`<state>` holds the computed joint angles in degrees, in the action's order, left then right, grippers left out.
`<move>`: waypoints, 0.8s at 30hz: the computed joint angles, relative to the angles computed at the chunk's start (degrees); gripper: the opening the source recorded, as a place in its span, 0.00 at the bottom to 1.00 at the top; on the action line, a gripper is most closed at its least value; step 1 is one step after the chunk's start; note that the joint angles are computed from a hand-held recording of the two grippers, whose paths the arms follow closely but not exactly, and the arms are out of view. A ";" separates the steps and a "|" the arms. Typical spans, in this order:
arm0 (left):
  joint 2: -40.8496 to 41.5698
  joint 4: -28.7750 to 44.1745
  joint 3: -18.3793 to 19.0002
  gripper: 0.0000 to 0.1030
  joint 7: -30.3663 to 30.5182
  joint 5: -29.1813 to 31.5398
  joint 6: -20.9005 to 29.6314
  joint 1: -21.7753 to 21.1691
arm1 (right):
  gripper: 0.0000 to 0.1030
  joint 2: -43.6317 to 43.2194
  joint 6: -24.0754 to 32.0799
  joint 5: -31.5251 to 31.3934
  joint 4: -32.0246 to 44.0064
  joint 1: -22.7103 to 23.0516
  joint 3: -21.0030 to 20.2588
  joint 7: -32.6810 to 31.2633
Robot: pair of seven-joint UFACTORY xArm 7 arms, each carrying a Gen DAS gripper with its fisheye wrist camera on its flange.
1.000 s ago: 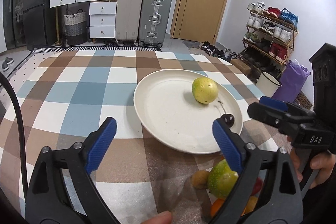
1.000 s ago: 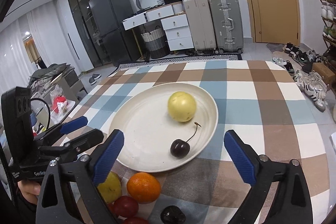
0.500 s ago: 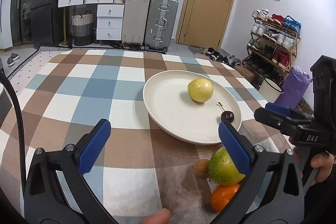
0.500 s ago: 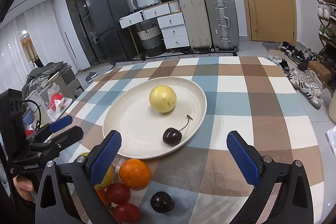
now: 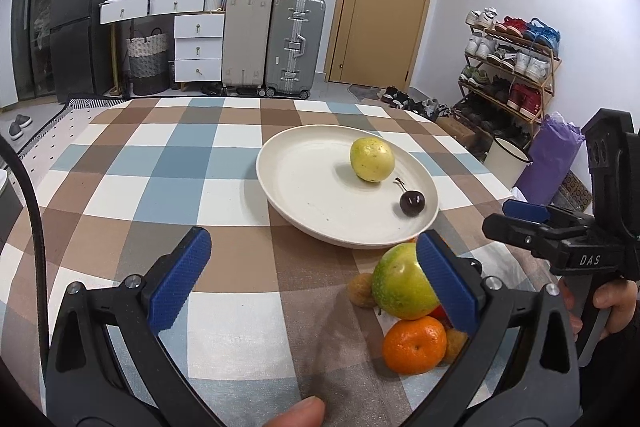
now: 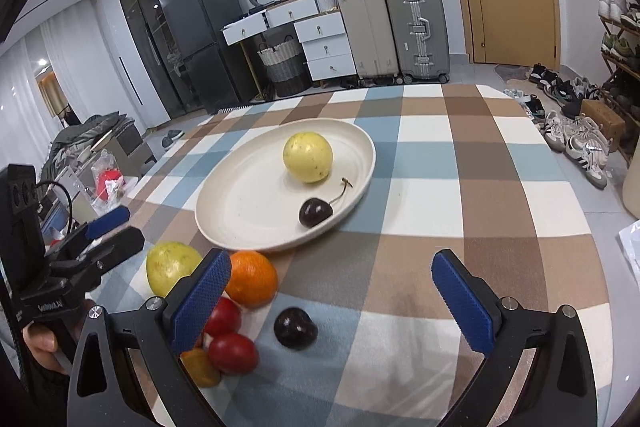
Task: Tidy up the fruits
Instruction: 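Withdraw both tools from the plate back toward the remaining fruits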
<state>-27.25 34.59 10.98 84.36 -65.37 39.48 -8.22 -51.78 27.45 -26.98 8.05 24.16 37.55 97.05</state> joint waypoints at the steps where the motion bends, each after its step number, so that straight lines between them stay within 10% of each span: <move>1: 0.07 0.04 -0.04 0.99 -0.11 0.30 0.28 0.01 | 0.99 0.32 1.54 0.67 0.22 1.14 -0.60 -0.77; 24: -0.97 -1.27 -0.53 0.99 -1.44 7.05 3.80 -0.97 | 0.99 11.89 11.05 1.65 6.21 6.31 -4.55 -6.92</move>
<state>-28.22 33.32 10.45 82.92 -58.32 43.28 -9.19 -39.90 38.50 -25.33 14.27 30.47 33.01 90.13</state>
